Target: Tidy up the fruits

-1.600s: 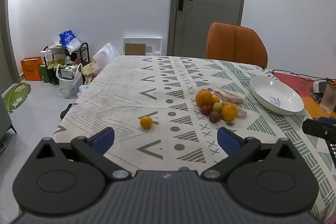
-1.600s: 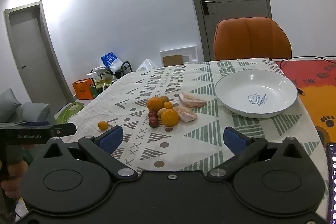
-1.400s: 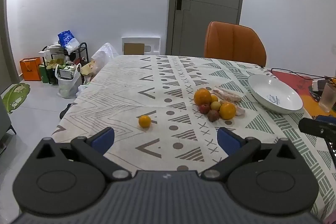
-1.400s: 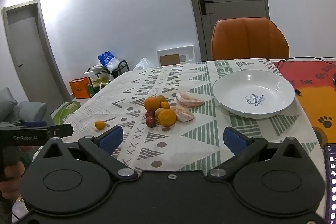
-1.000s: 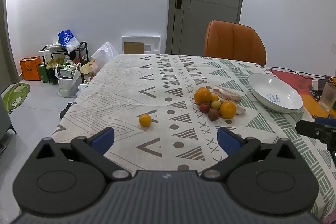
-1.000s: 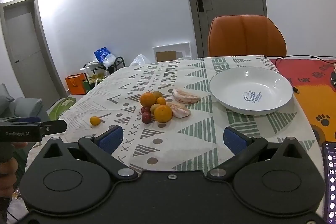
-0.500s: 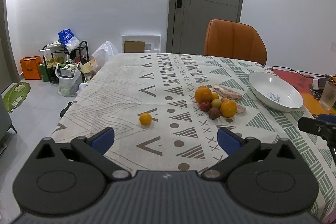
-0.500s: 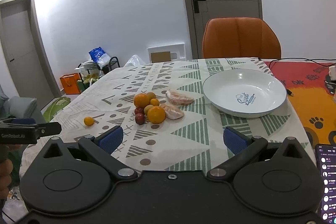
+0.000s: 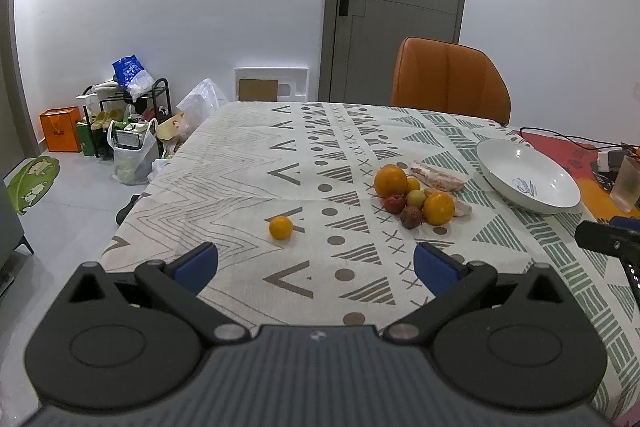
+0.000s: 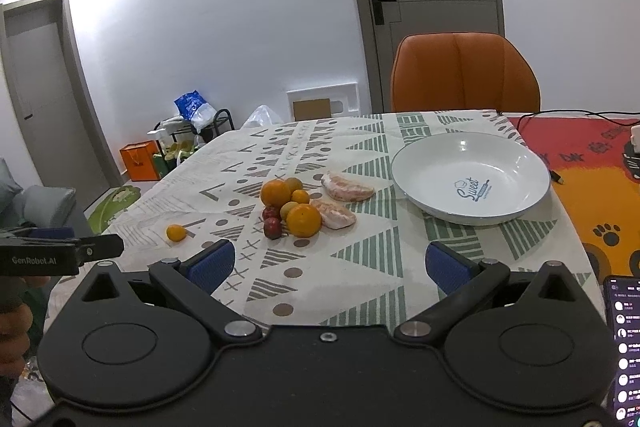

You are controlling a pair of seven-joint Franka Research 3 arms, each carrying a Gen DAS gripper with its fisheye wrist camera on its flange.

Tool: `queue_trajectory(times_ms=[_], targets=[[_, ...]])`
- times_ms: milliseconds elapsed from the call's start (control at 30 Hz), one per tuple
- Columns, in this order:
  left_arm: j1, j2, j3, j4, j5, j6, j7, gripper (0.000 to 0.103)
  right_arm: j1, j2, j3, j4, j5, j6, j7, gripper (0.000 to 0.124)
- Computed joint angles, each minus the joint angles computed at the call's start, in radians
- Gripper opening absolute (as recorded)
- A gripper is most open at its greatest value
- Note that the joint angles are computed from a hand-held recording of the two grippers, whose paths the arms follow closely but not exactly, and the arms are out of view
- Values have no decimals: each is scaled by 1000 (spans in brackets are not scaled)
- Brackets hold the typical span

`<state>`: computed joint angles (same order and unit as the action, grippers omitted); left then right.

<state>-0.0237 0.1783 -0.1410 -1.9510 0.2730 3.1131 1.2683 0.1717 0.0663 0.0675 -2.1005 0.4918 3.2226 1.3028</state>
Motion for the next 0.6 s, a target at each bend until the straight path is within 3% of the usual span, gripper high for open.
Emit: queue_trajectory(times_ms=[167, 233, 333, 600], targets=[[2, 0, -3, 0, -4, -1, -2, 103, -37, -1, 60, 6, 116, 3, -126, 103], [0, -3, 1, -2, 1, 2, -4, 103, -67, 3, 105, 26, 238, -3, -246, 103], [6, -2, -7, -2, -8, 0, 6, 103, -14, 6, 45, 20, 181, 2, -187, 103], [17, -8, -23, -7, -34, -1, 35, 103, -13, 5, 45, 18, 204, 5, -198, 103]])
